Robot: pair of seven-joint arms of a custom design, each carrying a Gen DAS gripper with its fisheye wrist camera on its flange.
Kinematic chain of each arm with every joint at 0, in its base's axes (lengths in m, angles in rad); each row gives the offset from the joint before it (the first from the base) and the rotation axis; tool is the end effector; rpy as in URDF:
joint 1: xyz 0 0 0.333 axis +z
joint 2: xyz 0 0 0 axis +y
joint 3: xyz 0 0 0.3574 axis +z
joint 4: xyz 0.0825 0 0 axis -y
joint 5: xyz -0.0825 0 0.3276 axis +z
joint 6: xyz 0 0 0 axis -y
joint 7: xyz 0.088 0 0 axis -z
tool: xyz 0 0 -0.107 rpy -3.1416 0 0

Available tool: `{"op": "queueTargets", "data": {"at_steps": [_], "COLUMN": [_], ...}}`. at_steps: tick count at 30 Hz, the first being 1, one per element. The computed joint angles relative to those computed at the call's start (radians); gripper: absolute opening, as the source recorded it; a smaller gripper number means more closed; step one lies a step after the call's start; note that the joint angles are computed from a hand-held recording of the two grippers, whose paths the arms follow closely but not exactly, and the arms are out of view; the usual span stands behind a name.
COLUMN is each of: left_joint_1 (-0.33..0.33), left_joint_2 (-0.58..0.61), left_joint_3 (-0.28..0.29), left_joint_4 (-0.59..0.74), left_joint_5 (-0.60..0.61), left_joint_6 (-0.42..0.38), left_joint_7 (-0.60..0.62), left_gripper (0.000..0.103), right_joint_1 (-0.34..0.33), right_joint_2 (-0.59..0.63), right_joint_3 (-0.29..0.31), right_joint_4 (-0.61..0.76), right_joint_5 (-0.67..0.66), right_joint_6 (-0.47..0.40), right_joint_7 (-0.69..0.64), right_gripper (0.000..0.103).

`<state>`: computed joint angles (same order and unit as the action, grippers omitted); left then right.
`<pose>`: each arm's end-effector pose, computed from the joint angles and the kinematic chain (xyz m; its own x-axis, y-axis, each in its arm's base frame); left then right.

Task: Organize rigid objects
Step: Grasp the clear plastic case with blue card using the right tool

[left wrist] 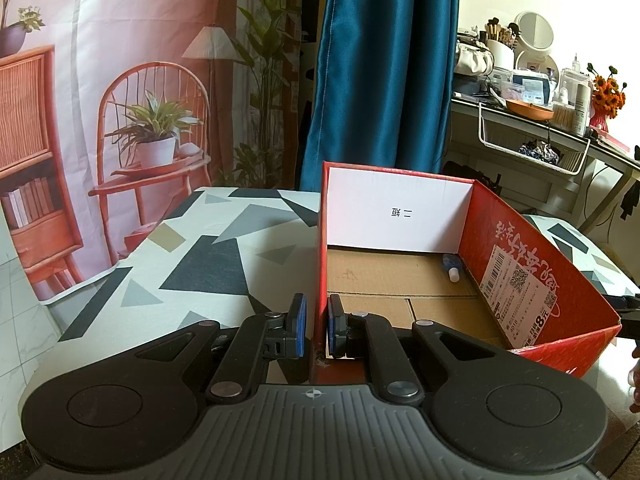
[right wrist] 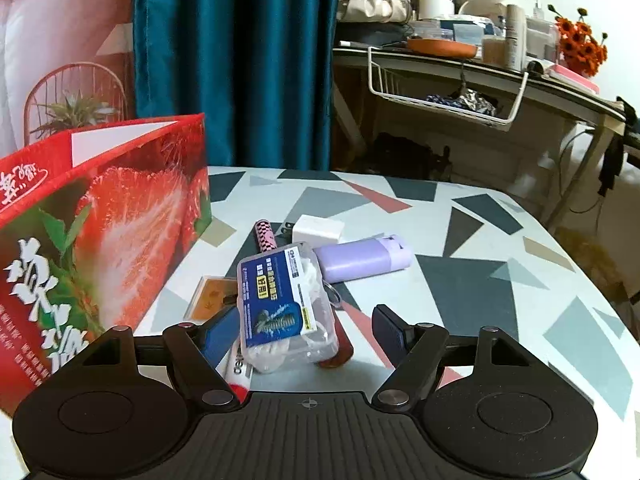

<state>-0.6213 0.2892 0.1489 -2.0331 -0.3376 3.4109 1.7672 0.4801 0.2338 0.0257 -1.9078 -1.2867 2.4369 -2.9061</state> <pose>0.5529 -0.2532 0.5156 -0.3330 -0.9424 0.0308 -0.4504 0.1303 -0.8832 0.5261 0.2874 0.4786 -0.3556 -0.9343 -0.0267 -0.5233 0.2227 -0.8226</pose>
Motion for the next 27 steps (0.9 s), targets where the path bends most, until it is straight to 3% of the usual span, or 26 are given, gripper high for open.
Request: {"op": "queueTargets", "data": {"at_steps": [12,20,27], "left_joint_1": [-0.003,-0.002,-0.015], "left_joint_2": [0.0,-0.001,-0.001], "left_joint_3": [0.003,0.003,0.014], "left_joint_4": [-0.001,-0.001,-0.003], "left_joint_5": [0.001,-0.003,-0.014], "left_joint_6": [0.001,0.001,0.004], "left_joint_7": [0.0,0.0,0.004], "left_gripper": [0.012,0.012,0.012], "right_joint_1": [0.03,0.066,0.052], "right_joint_2": [0.106,0.108,0.092], "right_joint_3": [-0.038,-0.046,-0.042], "right_joint_4": [0.115,0.111,0.085], "right_joint_5": [0.05,0.016,0.001], "right_joint_6": [-0.026,-0.095,-0.075], "right_joint_7": [-0.153,-0.101,-0.03], "right_gripper": [0.058,0.055,0.054]}}
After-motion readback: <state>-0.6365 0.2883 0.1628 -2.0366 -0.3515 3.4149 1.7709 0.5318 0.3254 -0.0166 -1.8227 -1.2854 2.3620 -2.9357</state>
